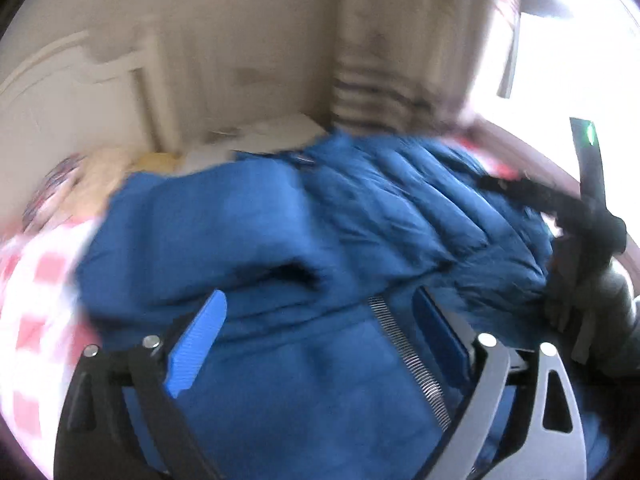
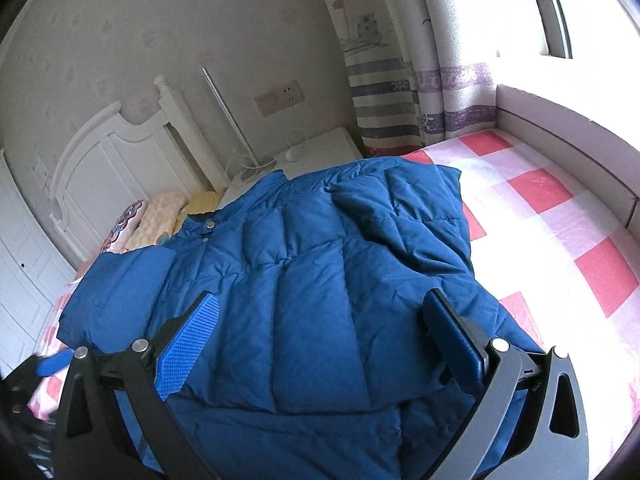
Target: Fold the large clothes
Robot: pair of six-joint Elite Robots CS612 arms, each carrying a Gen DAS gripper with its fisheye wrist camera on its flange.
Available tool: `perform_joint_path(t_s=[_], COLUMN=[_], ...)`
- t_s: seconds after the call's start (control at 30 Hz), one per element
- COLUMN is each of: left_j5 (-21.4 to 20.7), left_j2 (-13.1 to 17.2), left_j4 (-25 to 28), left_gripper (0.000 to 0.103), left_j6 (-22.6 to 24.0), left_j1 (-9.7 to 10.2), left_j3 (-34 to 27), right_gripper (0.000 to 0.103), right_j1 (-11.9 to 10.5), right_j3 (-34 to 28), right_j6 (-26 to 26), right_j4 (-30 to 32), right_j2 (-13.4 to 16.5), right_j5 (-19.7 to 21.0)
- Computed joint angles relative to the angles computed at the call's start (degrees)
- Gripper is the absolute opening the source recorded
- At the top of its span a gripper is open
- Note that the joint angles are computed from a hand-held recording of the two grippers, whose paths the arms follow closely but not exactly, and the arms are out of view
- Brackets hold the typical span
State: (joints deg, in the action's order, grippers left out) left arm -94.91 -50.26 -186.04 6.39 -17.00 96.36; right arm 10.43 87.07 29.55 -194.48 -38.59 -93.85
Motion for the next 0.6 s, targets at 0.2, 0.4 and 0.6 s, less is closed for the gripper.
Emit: perform_joint_path(t_s=[0.2,0.4,0.6], left_j5=[8.03,9.14,13.44], left_j2=[0.47,2.79,4.62], left_j4=[7.51,14.49,13.17], left_gripper=[0.093,0.093,0.099], left_j6=[-21.19,-21.55,-22.99], left_j1=[5.90,6.16,5.29], left_j3=[-2.63,-7.05,-6.57], right_gripper=[0.098,0.098,0.098], right_j1=[0.23,0.33,0.46], right_j3=[-0.14,-0.45,-0.79], right_j6=[-0.93,-1.03,-1.64], right_j4=[0.67,1.72,3.08], right_j2=[-0.03,-0.02,-0.01], right_j5=[-0.51,-1.01,-1.66])
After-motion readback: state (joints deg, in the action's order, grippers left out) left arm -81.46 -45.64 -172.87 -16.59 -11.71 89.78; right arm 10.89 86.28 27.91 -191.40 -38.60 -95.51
